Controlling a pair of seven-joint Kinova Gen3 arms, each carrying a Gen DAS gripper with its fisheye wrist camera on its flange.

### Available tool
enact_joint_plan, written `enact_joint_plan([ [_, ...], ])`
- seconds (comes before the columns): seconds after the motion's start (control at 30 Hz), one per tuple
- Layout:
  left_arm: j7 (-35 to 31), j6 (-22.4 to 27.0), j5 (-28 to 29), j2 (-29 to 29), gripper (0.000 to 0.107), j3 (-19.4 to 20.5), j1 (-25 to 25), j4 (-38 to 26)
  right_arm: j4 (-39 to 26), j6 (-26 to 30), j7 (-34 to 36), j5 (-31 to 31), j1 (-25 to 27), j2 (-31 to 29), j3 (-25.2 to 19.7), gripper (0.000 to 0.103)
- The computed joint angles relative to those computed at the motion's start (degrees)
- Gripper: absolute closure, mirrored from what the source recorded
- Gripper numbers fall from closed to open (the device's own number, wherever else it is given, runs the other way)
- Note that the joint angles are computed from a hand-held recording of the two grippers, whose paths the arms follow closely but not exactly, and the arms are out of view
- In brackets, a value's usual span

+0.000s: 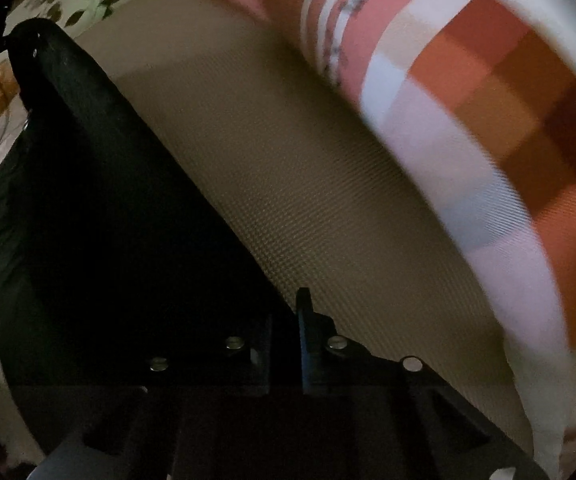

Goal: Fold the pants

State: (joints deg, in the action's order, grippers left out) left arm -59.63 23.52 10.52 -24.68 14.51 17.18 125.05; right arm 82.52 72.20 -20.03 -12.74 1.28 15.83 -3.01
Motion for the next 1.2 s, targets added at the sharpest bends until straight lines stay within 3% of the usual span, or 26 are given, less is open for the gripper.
enact_joint_plan([
  [0.13,1.6,5.1,-2.5,-1.1,0.098,3.0,-2.5,-2.2,9.3,-8.9,1.6,-4.8,2.0,-10.6,1.9,0.096],
  [0.23,2.2,8.2,-3.0,-3.0,0.098,3.8,-2.4,-3.3,14.5,-10.7,4.4,-8.5,3.7,-18.4,3.6,0.096],
  [0.4,4.1,13.0,-2.8,-6.9,0.098,6.8,-2.0,-4.3,21.3,-6.3,6.9,-11.8,3.3,-29.7,11.7,0.096],
  [0.6,7.5,19.1,0.0,-13.0,0.097,12.1,-0.6,-4.0,27.1,1.1,5.8,-9.0,2.2,-39.4,19.0,0.097],
  [0.77,11.4,23.6,4.3,-16.9,0.094,16.9,0.0,-2.2,31.2,6.7,6.6,-5.7,1.1,-41.2,25.7,0.097],
  [0.97,15.0,24.4,10.4,-17.5,0.090,21.6,0.7,3.1,39.7,4.3,6.2,-0.9,2.8,-42.3,25.0,0.097],
  [1.07,16.4,26.0,10.4,-15.8,0.085,26.0,-1.1,2.7,43.0,1.2,5.3,0.9,3.3,-42.2,23.0,0.097],
  [1.2,17.8,29.2,9.4,-16.0,0.081,27.3,-2.1,0.2,42.6,1.7,4.1,0.8,3.1,-41.8,23.0,0.097],
])
